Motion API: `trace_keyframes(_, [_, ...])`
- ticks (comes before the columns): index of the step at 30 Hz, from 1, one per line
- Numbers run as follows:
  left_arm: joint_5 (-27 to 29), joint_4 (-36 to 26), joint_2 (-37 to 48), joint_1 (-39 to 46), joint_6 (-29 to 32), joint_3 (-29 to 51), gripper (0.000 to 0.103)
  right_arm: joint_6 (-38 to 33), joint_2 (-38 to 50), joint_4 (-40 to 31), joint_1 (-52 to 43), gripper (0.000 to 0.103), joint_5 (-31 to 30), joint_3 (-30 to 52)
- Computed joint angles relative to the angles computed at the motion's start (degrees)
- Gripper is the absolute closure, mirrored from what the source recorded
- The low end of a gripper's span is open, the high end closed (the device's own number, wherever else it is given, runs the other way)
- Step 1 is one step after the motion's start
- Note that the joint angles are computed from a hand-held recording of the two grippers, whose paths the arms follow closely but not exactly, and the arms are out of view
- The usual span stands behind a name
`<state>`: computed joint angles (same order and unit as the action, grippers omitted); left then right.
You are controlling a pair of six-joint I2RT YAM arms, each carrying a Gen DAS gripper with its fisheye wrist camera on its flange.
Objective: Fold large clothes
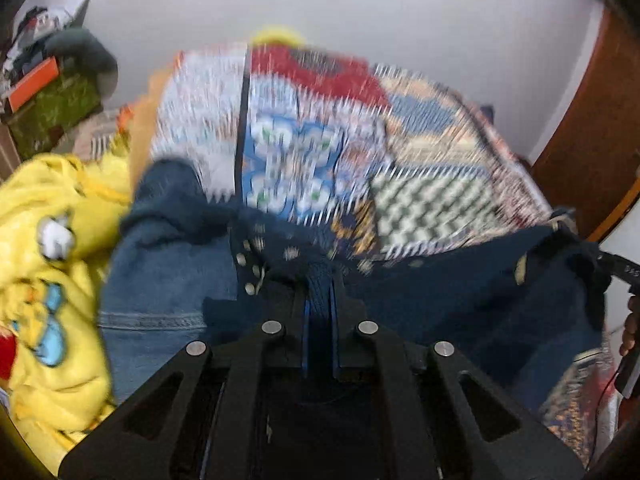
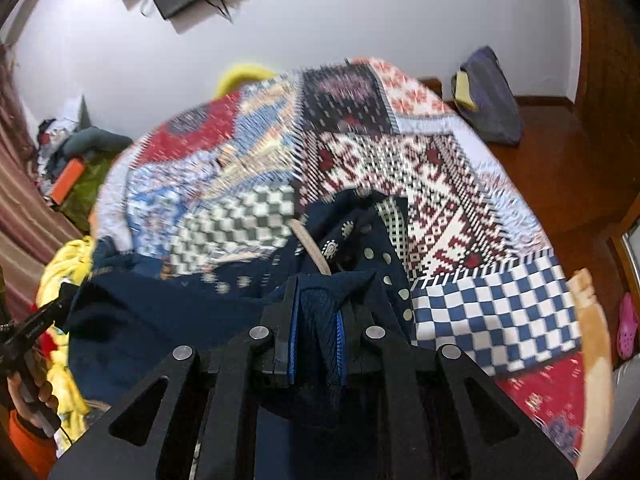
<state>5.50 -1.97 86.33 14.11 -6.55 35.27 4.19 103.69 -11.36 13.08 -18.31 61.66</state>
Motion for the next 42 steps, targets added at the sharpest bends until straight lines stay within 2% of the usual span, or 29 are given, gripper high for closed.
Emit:
trace_keyframes(3, [-1.1, 2.8, 7.3, -1.2, 1.3, 0.9, 0.093, -1.1, 1.7, 2.9, 0.2, 0.088, 1.3, -1.0])
trace_keyframes(6, [-2.2, 2.6, 6.8, -2.9, 2.0, 0.0, 0.092, -2.1, 0.1, 3.2, -1.2, 0.084, -1.2, -2.2])
trace_keyframes(8, [-1.9, 0.5, 4.4, -3.2, 2.7, -0.5, 0.086, -3.5, -1.0, 1.1, -2.1, 0.080, -2.0, -2.0])
trace_keyframes(10, [-2.7, -2.9, -0.5, -3.5, 3.2, -1.6, 0.067, -4.6, -4.2, -0.3, -2.8, 0.077, -0.9, -3.1])
trace_keyframes(12, [-3.1, -4.9, -6.4, -3.6, 3.8, -3.3, 0.057, -5.1, -7.0, 1.9, -2.6, 0.076, 2.7, -5.3])
trace_keyframes(13, [-3.5, -5.9, -10.0, -3.8, 4.1, -4.2, 0.056, -5.7, -10.2, 2.2, -2.9, 0.076, 4.0, -7.0])
trace_keyframes(16, [-4.2, -10.3, -18.6, -5.0, 4.5, -5.2, 0.055, -8.0, -14.8, -1.6, -4.2, 0.076, 0.2, -8.1])
trace_keyframes(19, [-4.3, -13.2, -21.5, -7.7, 4.1, -5.1, 0.052, -10.2, -18.3, -4.9, -2.9, 0.075, -0.7, -9.5])
trace_keyframes(23, [-5.4, -11.1, -16.5, -14.4, 2.1, -5.1, 0.052, -11.6, -19.9, -6.1, 3.3, 0.071, 1.2, -11.7])
trace_keyframes(28, [-7.8, -3.9, -3.3, -19.1, -1.2, -2.0, 0.052, -10.8, -14.9, -3.3, 11.6, 0.071, 3.8, -11.0])
trace_keyframes(34, [-6.3, -0.5, 11.1, -15.2, -2.2, 6.8, 0.052, -8.6, -3.8, 0.3, 15.6, 0.071, 7.8, -4.7])
trace_keyframes(39, [-9.9, 1.6, 16.4, -11.5, -1.2, 11.0, 0.049, -5.6, 2.3, 2.6, 13.0, 0.071, 9.8, -0.2])
trace_keyframes(42, [-13.9, 2.1, 17.1, -9.1, -0.7, 11.5, 0.049, -5.1, 3.6, 1.4, 9.4, 0.074, 4.7, 1.1])
